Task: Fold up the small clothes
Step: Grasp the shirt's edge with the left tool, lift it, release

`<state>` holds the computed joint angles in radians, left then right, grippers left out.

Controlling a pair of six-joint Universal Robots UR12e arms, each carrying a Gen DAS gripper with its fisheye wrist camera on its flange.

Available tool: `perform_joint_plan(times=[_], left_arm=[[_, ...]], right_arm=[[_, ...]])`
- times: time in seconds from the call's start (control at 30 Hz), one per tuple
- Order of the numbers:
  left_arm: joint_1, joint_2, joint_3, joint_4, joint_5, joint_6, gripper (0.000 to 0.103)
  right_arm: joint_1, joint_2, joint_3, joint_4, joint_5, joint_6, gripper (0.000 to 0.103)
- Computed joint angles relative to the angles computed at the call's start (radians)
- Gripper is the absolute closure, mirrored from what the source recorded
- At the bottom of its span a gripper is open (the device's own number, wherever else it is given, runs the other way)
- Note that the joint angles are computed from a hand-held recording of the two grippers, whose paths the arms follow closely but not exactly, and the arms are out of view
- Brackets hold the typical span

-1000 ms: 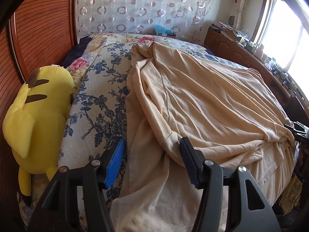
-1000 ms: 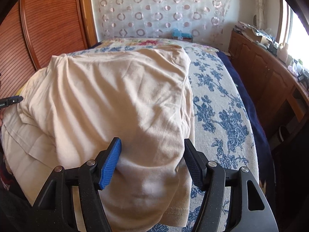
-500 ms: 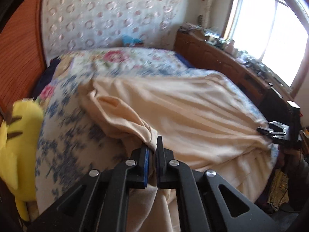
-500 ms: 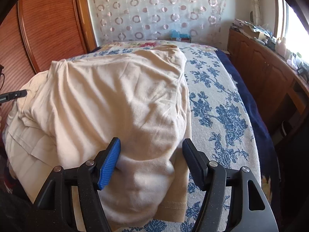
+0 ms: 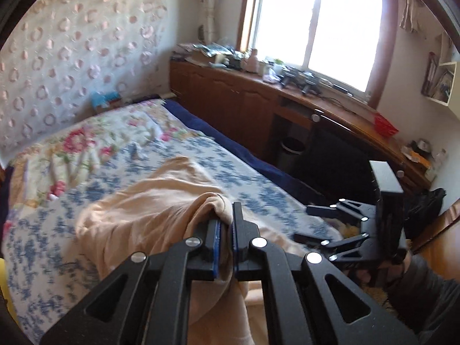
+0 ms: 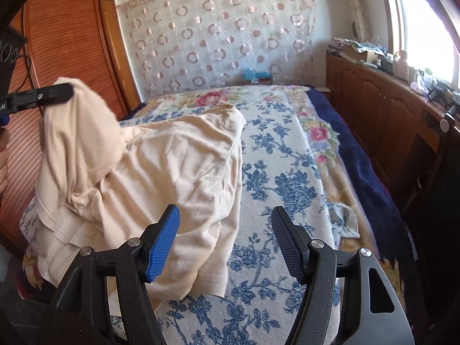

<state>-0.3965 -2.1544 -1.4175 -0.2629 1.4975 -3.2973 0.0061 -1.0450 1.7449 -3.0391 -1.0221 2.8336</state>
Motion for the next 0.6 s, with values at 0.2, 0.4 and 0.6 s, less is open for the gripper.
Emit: perform_joint_plan(times=[0.2, 0.4, 0.6], left_arm=[[-0.02, -0.009, 0.014, -0.001, 0.01, 0.056, 0.052], [-0.01, 0.038, -0.08, 0.076, 0.092, 0.01, 0.049], [0.016, 0.097, -0.222, 0.161, 0.171, -0.064, 0.048]], right_arm=[[-0.008, -0.004, 0.001, 0.002, 0.006, 0.011, 0.035], [-0.003, 0.0, -0.01, 0.001, 0.009, 0.011, 0.035], [0.022, 0.001, -0.027, 0.017, 0.034, -0.01, 0.035]])
